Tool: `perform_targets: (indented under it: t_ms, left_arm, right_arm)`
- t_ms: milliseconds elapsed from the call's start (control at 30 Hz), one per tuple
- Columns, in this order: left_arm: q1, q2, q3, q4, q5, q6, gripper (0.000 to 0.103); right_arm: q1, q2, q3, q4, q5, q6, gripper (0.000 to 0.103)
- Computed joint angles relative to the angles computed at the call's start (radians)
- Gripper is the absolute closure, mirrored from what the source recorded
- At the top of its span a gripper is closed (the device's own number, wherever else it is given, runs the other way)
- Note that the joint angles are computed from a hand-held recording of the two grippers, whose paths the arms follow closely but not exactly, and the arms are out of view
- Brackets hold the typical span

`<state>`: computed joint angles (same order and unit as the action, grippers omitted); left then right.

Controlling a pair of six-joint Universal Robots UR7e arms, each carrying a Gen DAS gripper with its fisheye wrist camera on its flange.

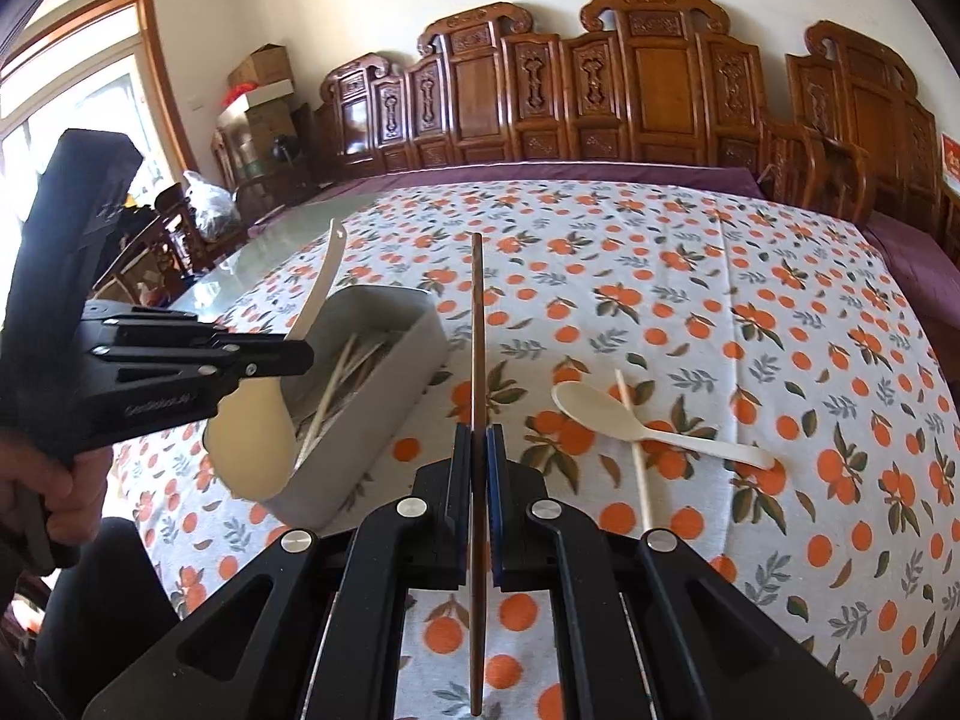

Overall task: Organize utensils
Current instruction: 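Carry the white spoon into the tray with the left tool while the right tool follows, then open the left tool to drop the white spoon while the right tool lowers the chopstick into the tray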

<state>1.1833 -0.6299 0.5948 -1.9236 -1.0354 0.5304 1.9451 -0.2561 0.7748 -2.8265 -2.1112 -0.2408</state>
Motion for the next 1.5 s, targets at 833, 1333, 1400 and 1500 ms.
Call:
perform_targets:
  t_ms: [833, 1333, 1400, 1500]
  left_arm:
    - [0.068, 0.209, -0.365, 0.163, 0.149, 0.039, 0.099]
    - [0.071, 0.186, -0.338, 0.161, 0.111, -0.022, 0.082]
    - [0.069, 0.163, -0.311, 0.144, 0.099, -0.026, 0.082]
    - [0.065, 0.133, -0.280, 0.124, 0.080, -0.027, 0.082]
  right_arm:
    - [-0.009, 0.011, -0.013, 0.053, 0.009, 0.029, 0.097]
    - [-0.007, 0.011, -0.017, 0.064, -0.002, 0.048, 0.097]
    - [-0.005, 0.011, -0.020, 0.067, -0.007, 0.056, 0.097]
    - [0.002, 0.018, -0.039, 0.080, -0.014, 0.062, 0.097]
